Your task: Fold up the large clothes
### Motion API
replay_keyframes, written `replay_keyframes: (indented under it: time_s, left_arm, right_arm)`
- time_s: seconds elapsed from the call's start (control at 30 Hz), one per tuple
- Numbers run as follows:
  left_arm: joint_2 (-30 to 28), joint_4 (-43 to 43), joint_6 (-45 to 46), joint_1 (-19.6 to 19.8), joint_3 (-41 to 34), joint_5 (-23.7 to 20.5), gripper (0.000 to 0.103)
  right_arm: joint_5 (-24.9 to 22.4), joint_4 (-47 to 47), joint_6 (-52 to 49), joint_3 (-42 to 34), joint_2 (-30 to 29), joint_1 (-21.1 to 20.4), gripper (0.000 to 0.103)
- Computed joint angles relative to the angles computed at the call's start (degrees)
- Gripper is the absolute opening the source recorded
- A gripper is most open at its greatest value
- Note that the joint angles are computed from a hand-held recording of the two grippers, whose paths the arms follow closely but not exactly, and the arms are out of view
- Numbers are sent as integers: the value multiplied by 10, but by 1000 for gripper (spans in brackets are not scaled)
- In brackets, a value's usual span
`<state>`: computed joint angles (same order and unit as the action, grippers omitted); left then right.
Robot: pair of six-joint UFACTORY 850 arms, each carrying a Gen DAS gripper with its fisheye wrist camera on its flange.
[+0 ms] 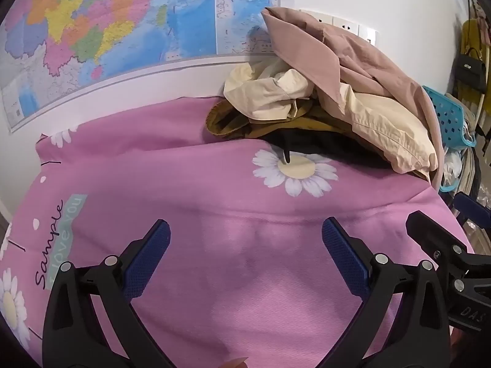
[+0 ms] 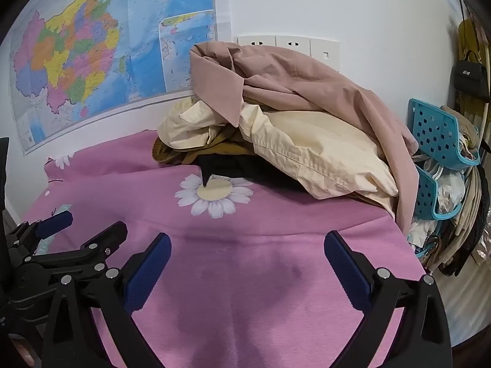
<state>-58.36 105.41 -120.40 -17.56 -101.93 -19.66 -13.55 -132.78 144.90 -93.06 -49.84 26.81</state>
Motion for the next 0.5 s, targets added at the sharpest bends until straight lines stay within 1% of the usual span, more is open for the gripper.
replay_keyframes:
  time_s: [0.3,0.33,0.43,0.5]
  left_arm:
    - [1,6,-5,0,-1,5,98]
    - [1,6,-4,-1,-1,5,98]
    - [0,5,-3,-1,-3,6,98]
    - [0,7,-4,-2,-3,7,98]
  right_arm:
    - [-13,22,-27,7,6,0,97]
    - [-22,11,-12,11,5,3,97]
    - [-18,20,-17,13,8,2,97]
    - [-11,5,6,12,8,0,97]
